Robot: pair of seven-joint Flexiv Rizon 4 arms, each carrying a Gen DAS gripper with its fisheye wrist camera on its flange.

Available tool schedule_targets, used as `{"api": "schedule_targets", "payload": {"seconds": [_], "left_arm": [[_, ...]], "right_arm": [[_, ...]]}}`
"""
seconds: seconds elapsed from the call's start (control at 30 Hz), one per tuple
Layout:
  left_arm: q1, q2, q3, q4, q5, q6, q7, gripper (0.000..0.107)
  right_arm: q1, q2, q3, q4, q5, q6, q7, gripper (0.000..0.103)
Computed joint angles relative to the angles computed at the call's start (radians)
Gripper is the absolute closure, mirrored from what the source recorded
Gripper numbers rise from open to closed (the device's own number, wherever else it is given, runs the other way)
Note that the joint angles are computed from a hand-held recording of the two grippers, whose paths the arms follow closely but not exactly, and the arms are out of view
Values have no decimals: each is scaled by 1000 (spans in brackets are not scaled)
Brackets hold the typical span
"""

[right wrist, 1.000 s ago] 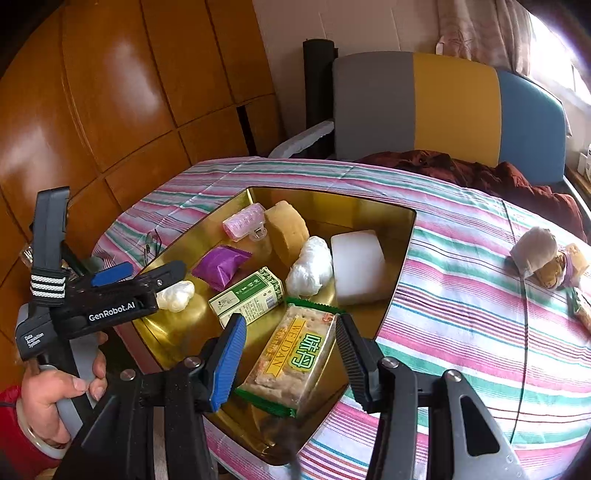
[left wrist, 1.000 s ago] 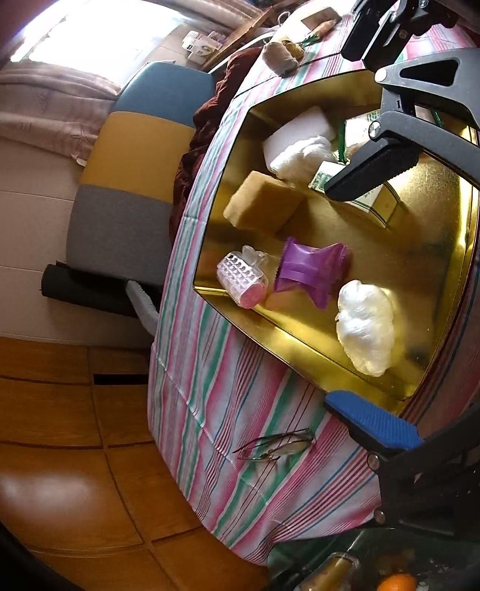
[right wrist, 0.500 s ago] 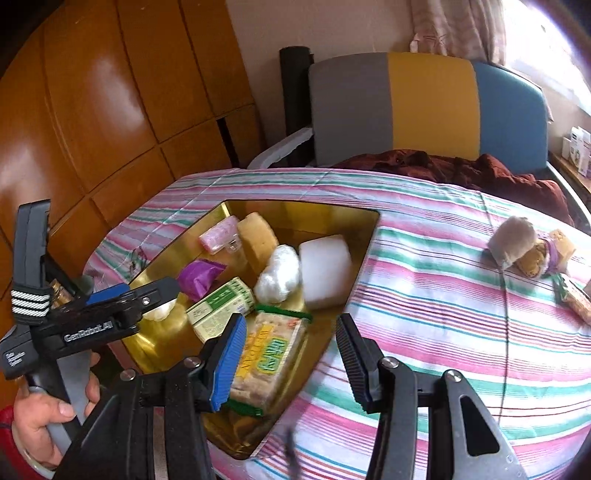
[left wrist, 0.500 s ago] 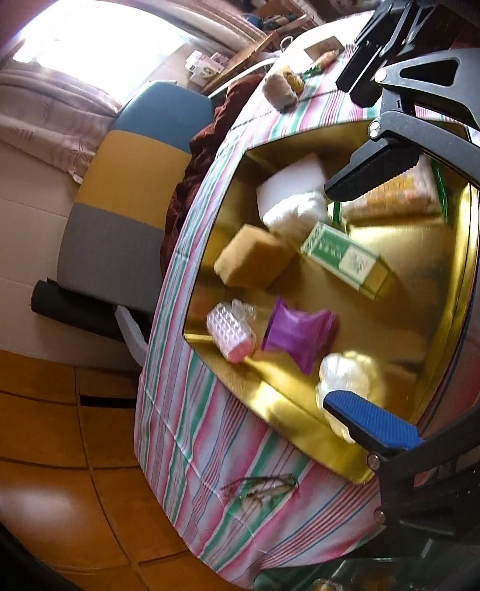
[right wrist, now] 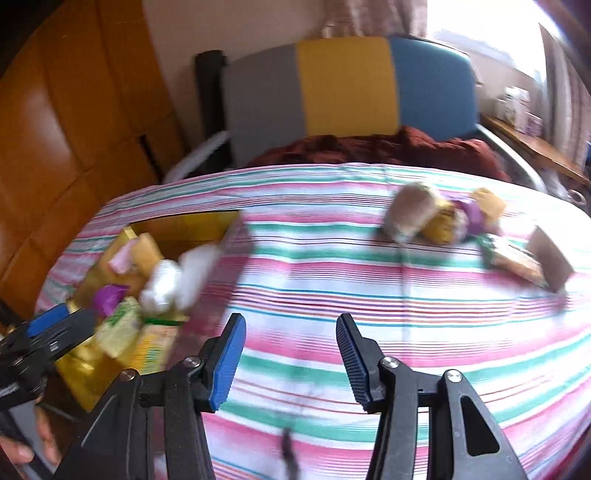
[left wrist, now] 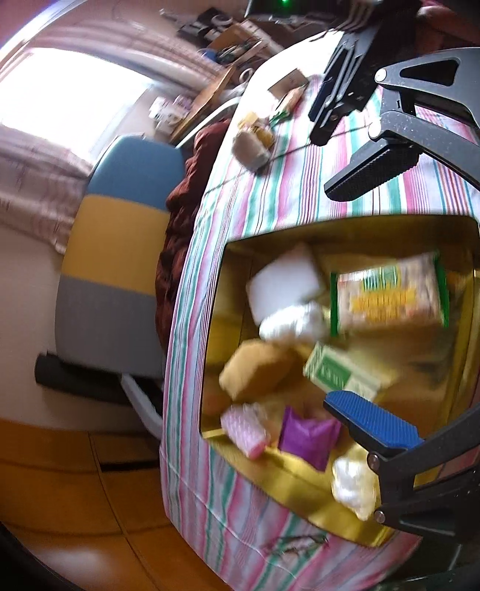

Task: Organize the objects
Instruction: 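Release both items in the tray and move both tools back to the items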

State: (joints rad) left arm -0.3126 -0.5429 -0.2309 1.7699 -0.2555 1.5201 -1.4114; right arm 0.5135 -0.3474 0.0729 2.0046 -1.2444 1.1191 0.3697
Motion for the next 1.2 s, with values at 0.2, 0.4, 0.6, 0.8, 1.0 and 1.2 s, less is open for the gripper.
{"api": "schedule_targets", "payload": {"seconds": [0.2,0.4,0.6,0.8,1.0,1.2], "left_arm": [[-51,-19,5,-50,21,-59,15,4],[-99,-37,11,-89,38,-112,26,4],[-136,-52,19,-112,55,-165,35,4],[-152,-55,16,-114,57,-206,44,4],[-164,-67,29,-137,67,-234,41,4],[-170,-90,20,-176,64,-260,52,4]], "right_arm": [[-48,54,5,79,39,-20,-9,49],[-136,89,2,144,131,9,-178,33],[-216,107,-25,152,238,16,-335,33],[-310,52,-71,117,334,105,-514,33],[-357,-12,-46,102,586,165,-762,31],[-376,4,55,116,823,190,-1012,31]]}}
